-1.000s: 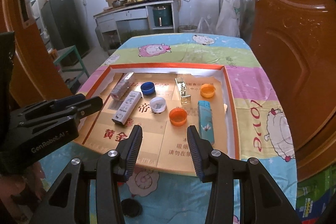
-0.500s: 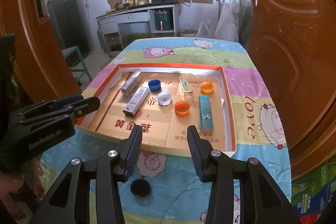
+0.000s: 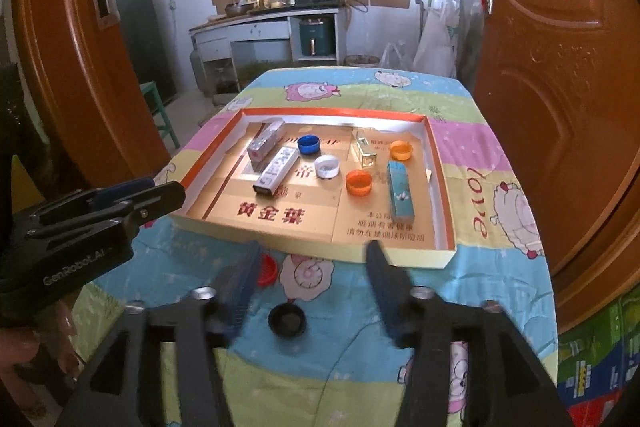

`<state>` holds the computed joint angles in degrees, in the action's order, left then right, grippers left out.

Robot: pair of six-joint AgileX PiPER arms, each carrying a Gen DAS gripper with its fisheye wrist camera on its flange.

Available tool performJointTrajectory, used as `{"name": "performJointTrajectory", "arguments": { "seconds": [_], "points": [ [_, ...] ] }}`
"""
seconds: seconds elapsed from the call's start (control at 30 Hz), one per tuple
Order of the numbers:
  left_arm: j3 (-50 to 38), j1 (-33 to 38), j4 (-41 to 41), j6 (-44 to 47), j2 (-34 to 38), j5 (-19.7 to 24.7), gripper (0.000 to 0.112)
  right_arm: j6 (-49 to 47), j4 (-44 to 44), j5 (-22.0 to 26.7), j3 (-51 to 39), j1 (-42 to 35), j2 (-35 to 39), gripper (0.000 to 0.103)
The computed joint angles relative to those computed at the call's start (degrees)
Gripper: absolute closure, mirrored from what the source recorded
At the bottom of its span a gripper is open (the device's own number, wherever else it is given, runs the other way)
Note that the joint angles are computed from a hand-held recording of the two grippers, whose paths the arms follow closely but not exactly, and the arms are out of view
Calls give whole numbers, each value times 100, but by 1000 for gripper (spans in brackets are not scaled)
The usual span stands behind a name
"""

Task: Organize rigid objects
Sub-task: 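Withdraw both grippers from the tray toward the red and black caps, then grasp the black cap with the right gripper while the left grasps the red cap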

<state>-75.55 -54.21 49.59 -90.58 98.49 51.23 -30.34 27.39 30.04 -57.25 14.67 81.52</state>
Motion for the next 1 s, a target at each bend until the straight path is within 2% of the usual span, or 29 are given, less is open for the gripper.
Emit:
{"name": "performJointTrajectory", "arguments": {
  "seconds": [0.1,0.43,0.7,1.0],
  "points": [
    [136,-142,78,-162,-76,51,73,18,-21,-14,141,16,-123,33],
    [581,-553,308,-742,-330,194,73,-11,-73,-95,681,110,-489,32],
    [876,-785,301,-1052,-414,251,73,-110,35,-429,999,282,-160,32],
    [1006,-781,269,-1109,-430,174,73,17,-193,-815,932,457,428,32]
  ]
}}
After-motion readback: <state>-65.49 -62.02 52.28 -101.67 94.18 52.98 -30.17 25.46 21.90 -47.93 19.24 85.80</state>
